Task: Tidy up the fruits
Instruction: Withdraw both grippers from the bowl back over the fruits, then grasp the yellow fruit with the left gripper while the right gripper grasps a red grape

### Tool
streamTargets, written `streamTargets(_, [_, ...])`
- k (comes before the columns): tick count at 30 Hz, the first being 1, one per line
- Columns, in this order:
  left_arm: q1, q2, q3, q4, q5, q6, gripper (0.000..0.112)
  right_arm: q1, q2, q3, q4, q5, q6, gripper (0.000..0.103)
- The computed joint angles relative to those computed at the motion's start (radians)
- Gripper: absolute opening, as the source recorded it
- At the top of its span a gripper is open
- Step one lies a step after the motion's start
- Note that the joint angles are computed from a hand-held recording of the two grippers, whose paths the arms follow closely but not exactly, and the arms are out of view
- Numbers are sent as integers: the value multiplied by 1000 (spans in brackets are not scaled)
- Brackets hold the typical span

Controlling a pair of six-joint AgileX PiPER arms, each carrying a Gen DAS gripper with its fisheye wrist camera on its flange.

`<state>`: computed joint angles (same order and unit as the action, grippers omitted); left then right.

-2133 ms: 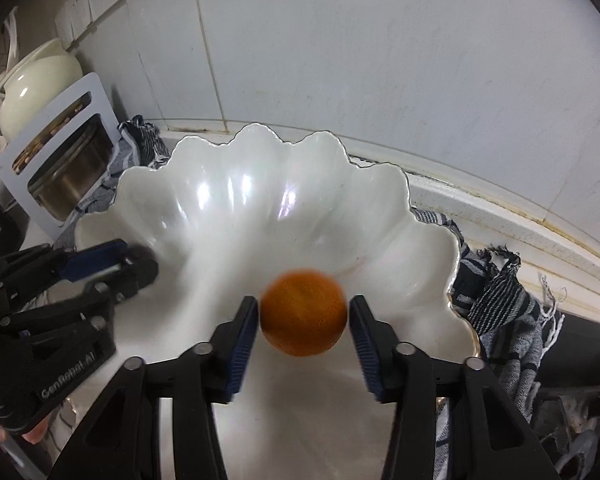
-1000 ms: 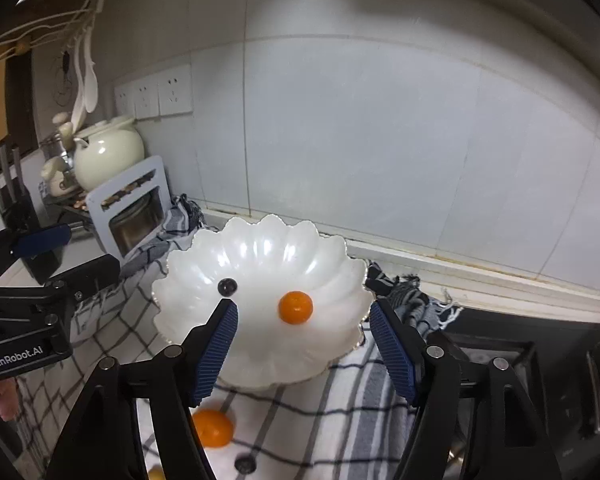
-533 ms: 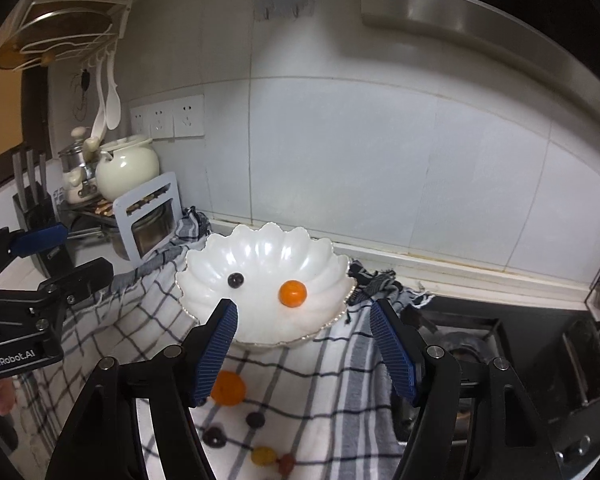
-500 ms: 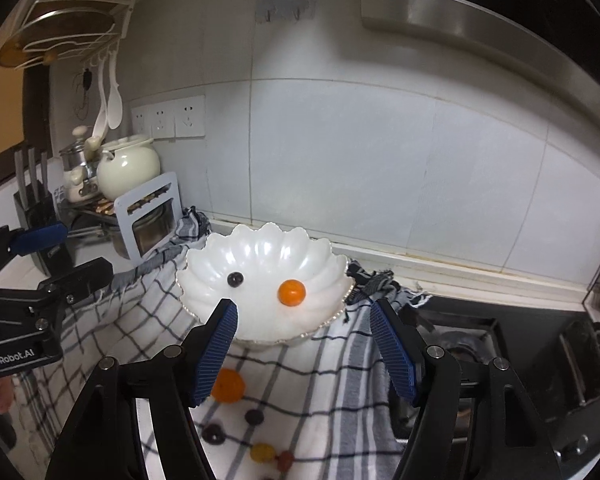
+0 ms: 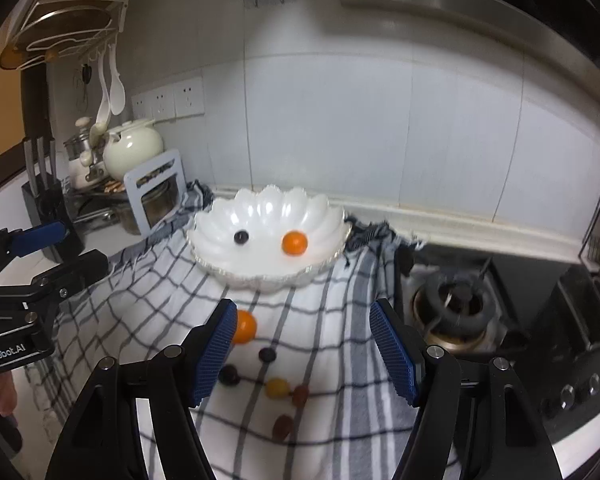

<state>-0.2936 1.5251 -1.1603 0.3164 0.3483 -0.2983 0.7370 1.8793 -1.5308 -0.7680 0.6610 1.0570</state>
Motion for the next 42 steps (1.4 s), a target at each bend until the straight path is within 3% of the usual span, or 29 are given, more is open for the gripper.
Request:
streamTargets(24, [13, 51, 184, -276, -108, 293, 80, 65, 26, 141, 8, 11, 129, 68])
streamTargets(31, [1, 92, 222, -137, -157, 195, 77, 66, 69, 156, 33, -21, 146, 61])
streamTargets(42, [26, 205, 206, -301, -187, 359, 64, 57, 151, 155, 52, -66, 143, 49])
